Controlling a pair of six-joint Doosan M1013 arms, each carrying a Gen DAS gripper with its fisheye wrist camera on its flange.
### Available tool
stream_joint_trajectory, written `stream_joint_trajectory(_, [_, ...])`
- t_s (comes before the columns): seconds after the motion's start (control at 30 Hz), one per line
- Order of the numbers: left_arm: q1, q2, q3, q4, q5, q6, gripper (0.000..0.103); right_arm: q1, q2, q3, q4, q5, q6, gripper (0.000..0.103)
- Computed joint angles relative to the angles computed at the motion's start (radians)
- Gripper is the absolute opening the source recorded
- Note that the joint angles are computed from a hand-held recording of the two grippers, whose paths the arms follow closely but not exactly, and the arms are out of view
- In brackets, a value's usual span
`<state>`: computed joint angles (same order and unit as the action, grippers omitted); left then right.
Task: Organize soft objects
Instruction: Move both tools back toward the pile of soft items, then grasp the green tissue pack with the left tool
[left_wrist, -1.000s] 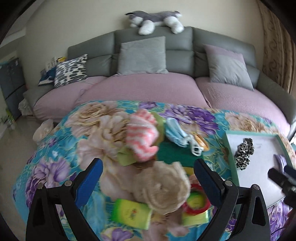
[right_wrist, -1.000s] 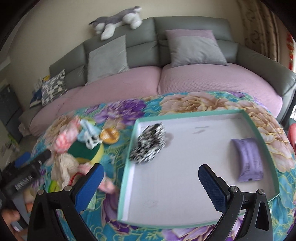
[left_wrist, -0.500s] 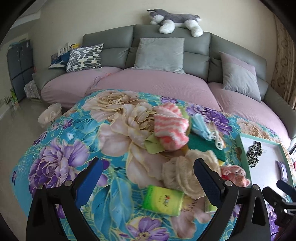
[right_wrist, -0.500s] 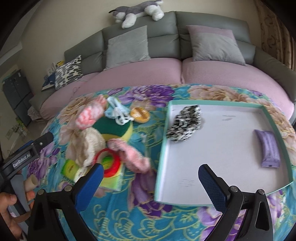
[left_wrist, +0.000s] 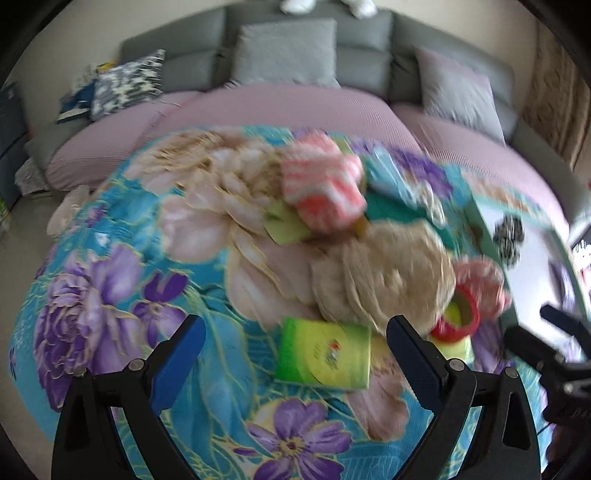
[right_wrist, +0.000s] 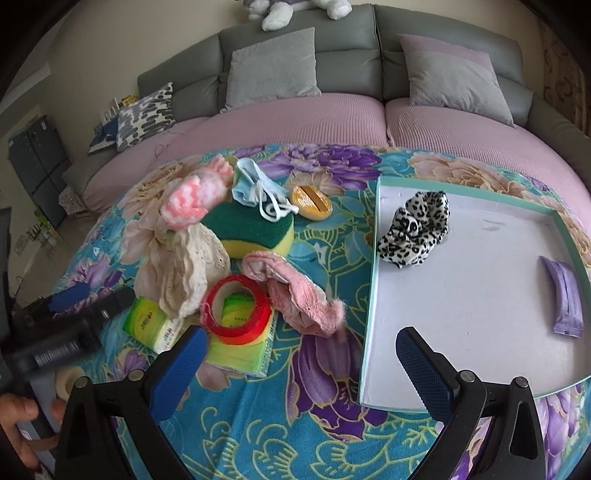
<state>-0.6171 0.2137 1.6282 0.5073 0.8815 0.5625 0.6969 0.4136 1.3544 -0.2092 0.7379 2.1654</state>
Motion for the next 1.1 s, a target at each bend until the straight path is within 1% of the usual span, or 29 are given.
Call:
stream_joint_trajectory(0.1, [0.007, 0.019, -0.008, -0.066, 0.011, 0.046, 0.098, -0.004, 0.002, 0.000, 0.013, 0.003, -0.001, 0.103])
stream_joint_trajectory(0.17, [0.010, 0.029, -0.013, -0.087, 0.027, 0.059, 0.098, -0.006, 0.003, 0.001, 0.014, 0.003, 0.001, 0.103])
stream_joint_trajectory(0.23, [0.009, 0.041, -0.020, -0.099, 0.052, 0.072, 0.098, -0.008, 0.004, 0.002, 0.016, 0.001, 0.001, 0.103])
stream_joint_trajectory(0.33, [0.012, 0.051, -0.025, -0.124, 0.068, 0.093, 0.098, -0.009, 0.007, 0.001, 0.018, 0.002, 0.002, 0.103])
stream_joint_trajectory(0.47, [0.012, 0.052, -0.024, -0.125, 0.065, 0.089, 0.098, -0.010, 0.010, -0.001, 0.019, 0.003, 0.002, 0.103])
stream_joint_trajectory(0.53, [0.013, 0.056, -0.026, -0.140, 0.068, 0.105, 0.095, -0.011, 0.009, 0.000, 0.014, 0.002, 0.009, 0.103])
stream_joint_trajectory(0.6, [0.013, 0.060, -0.032, -0.147, 0.070, 0.117, 0.085, -0.013, 0.008, 0.002, 0.011, 0.000, 0.017, 0.103])
stream_joint_trajectory(0.67, [0.011, 0.060, -0.033, -0.149, 0.069, 0.120, 0.082, -0.014, 0.006, 0.005, 0.011, -0.003, 0.022, 0.103])
stream_joint_trajectory(0.73, [0.011, 0.058, -0.031, -0.155, 0.063, 0.126, 0.075, -0.015, 0.005, 0.006, 0.010, -0.004, 0.026, 0.103])
stream_joint_trajectory(0.8, [0.010, 0.057, -0.031, -0.160, 0.054, 0.129, 0.066, -0.015, 0.004, 0.007, 0.013, -0.006, 0.025, 0.103])
stream_joint_trajectory(1.1, [0.011, 0.049, -0.027, -0.161, 0.037, 0.142, 0.065, -0.017, 0.003, 0.010, 0.016, -0.008, 0.024, 0.103])
